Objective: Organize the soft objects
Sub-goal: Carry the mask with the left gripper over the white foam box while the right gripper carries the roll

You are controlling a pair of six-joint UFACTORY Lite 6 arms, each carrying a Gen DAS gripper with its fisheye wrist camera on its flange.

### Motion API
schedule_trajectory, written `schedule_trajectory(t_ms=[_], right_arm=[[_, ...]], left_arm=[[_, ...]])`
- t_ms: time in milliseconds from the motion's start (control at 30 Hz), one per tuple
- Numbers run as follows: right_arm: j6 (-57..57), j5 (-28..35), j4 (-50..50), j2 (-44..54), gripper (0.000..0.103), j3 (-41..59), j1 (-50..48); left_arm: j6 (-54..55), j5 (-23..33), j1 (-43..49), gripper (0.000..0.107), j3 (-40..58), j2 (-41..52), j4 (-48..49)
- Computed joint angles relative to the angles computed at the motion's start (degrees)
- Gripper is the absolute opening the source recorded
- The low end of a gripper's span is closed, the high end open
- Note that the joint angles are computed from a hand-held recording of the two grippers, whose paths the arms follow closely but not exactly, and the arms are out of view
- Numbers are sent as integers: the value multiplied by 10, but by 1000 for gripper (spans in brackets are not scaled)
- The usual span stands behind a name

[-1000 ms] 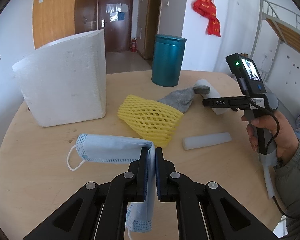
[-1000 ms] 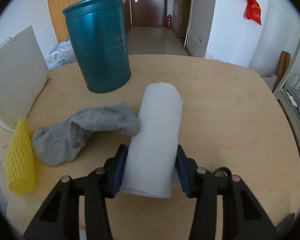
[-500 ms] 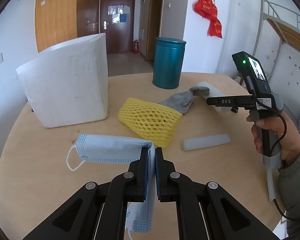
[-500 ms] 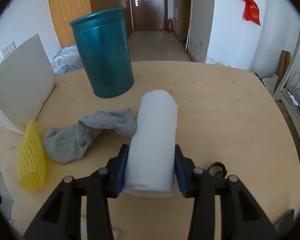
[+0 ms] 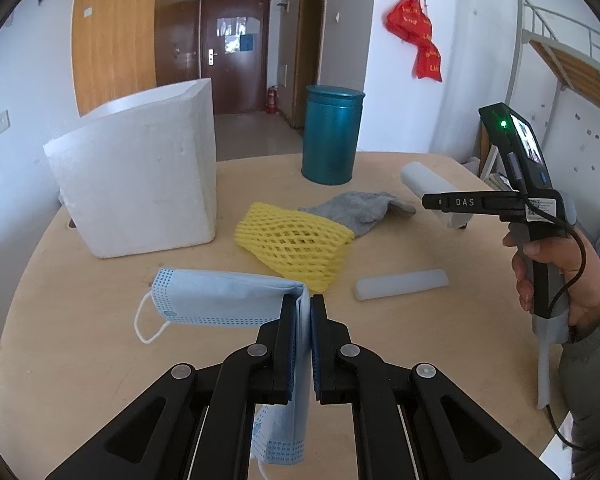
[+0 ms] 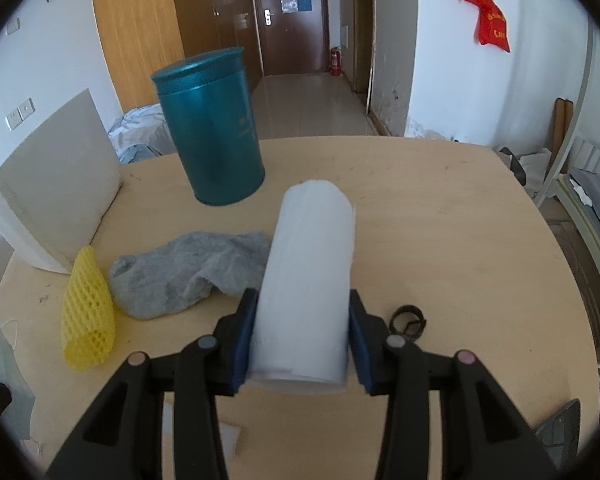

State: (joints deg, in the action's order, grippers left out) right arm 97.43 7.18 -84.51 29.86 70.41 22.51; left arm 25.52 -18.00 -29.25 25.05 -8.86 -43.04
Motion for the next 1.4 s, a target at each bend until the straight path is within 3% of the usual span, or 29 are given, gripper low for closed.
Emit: schedule_trajectory(t_ms=[533, 1400], right_arm=[[206, 4, -193, -75, 47, -80, 22], [285, 37, -255, -196, 47, -177, 131]], left_arm=[[167, -15, -55, 7, -41, -92, -192], [457, -125, -167, 7, -102, -272, -547]])
